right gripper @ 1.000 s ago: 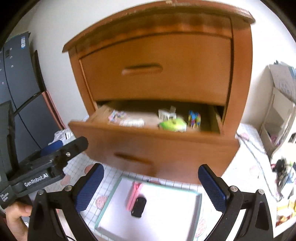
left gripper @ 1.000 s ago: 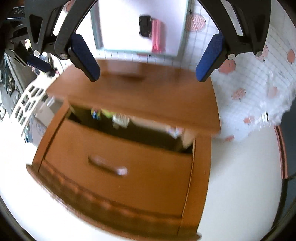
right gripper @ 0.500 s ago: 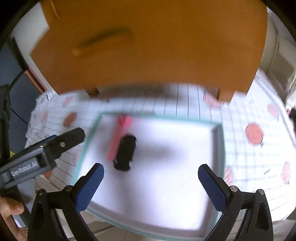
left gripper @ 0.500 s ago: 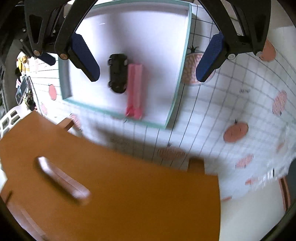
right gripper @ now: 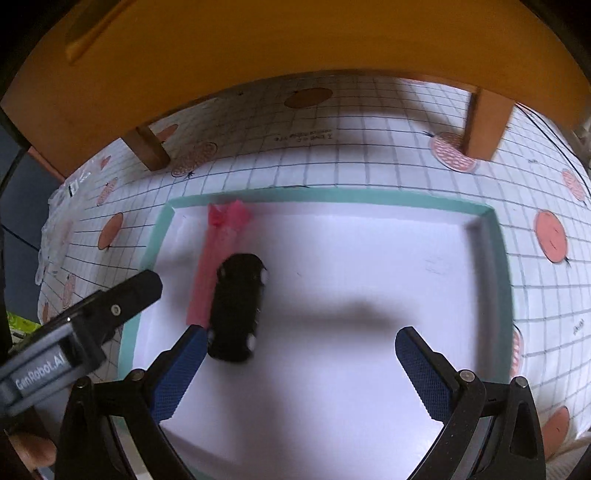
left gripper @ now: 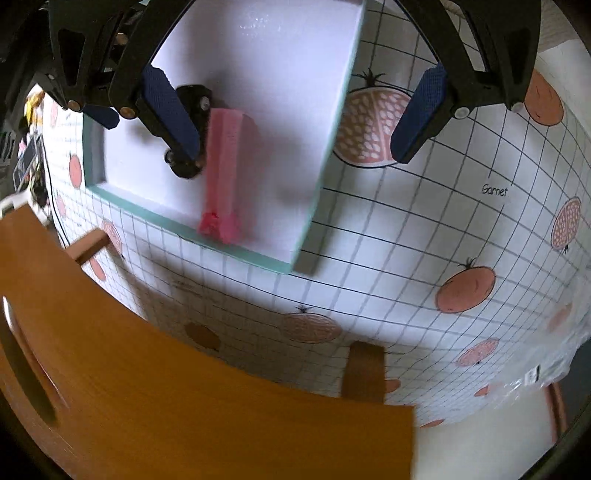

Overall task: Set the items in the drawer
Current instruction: 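Grasp the pink hair roller with the left gripper while the right grasps the black toy car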

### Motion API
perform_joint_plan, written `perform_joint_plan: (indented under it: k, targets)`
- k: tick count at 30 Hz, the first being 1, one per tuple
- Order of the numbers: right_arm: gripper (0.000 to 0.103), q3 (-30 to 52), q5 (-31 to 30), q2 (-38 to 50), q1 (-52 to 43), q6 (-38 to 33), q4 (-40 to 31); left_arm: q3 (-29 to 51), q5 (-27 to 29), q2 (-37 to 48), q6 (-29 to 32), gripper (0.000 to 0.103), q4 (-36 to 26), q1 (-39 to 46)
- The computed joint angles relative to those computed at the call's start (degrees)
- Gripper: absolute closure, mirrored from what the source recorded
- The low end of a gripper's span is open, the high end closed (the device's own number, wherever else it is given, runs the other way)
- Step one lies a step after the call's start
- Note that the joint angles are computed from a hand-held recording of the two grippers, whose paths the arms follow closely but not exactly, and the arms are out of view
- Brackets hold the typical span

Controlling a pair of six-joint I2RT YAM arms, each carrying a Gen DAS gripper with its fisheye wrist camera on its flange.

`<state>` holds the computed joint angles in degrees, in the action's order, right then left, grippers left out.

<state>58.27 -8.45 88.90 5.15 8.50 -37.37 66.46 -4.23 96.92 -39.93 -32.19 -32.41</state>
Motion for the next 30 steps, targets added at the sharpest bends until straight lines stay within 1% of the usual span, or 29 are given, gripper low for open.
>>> perform_joint_plan:
  k: [2, 6, 8, 10, 12, 13, 14, 15, 18, 19, 20, 24, 26, 27, 29, 30]
  targets:
    - [0.0, 1.0, 1.3, 1.8, 1.3, -0.2, 0.7, -0.4, 0.5, -0.2, -0.5, 0.0, 0.6, 0.9]
    - [0.0, 2.9, 2.6, 5.2, 3.3, -0.1, 1.4, -0.4, -0.1, 0.1, -0.6, 0.0, 1.1, 1.1]
    - [0.004, 3.2, 4.1, 5.7, 4.0, -0.6, 1.6, 0.1, -1.2, 0.3, -0.5, 0.0, 0.8, 0.8]
    - [0.006, 3.3, 4.3, 5.9, 3.8, -0.8, 2.1, 0.3, -1.7, 0.4, -0.4, 0.0, 1.2, 0.6]
    - [0.013, 3.4, 4.5, 5.8, 3.4, -0.9, 2.1, 0.4, -1.9, 0.4, -0.3, 0.0, 1.6, 0.3]
    - [0.021, 3.7, 4.9, 5.9, 3.3, -0.9, 1.8, 0.7, -2.2, 0.5, -0.1, 0.0, 1.7, 0.1]
    - [0.026, 4.0, 5.2, 6.2, 3.2, -0.9, 1.5, 1.1, -2.4, 0.8, 0.2, 0.0, 1.7, -0.1]
    - [0.029, 4.0, 5.4, 6.3, 3.0, -1.0, 1.2, 1.3, -2.4, 1.0, 0.4, 0.0, 1.7, -0.3]
    - [0.041, 3.4, 5.7, 6.2, 2.0, -1.1, 0.8, 2.0, -2.0, 1.8, 1.3, 0.001, 1.8, -0.9]
    - [0.047, 3.0, 5.9, 6.2, 1.5, -1.1, 0.7, 2.4, -1.9, 2.1, 1.8, 0.002, 1.7, -1.2]
    - [0.051, 2.2, 6.0, 5.6, 1.2, -1.3, 1.3, 2.7, -2.0, 2.4, 2.2, 0.003, 1.7, -1.5]
    - [0.06, 0.6, 6.4, 3.9, 0.0, -2.6, 1.4, 4.2, -2.0, 3.8, 4.6, 0.008, 1.4, -2.9]
    - [0.064, 0.1, 6.1, 3.3, -0.6, -2.8, 1.3, 5.1, -1.9, 4.8, 5.6, 0.012, 1.1, -3.7]
    - [0.064, -0.4, 5.9, 2.9, -0.9, -3.1, 1.3, 5.5, -1.5, 5.3, 6.0, 0.015, 1.0, -3.8]
    - [0.065, -1.0, 6.0, 2.2, -1.3, -3.8, 1.2, 6.7, -3.1, 6.2, 7.0, 0.016, 0.1, -4.7]
    - [0.065, -1.3, 5.8, 2.0, -1.5, -4.1, 1.2, 6.7, -2.9, 6.3, 7.2, 0.021, 0.1, -4.9]
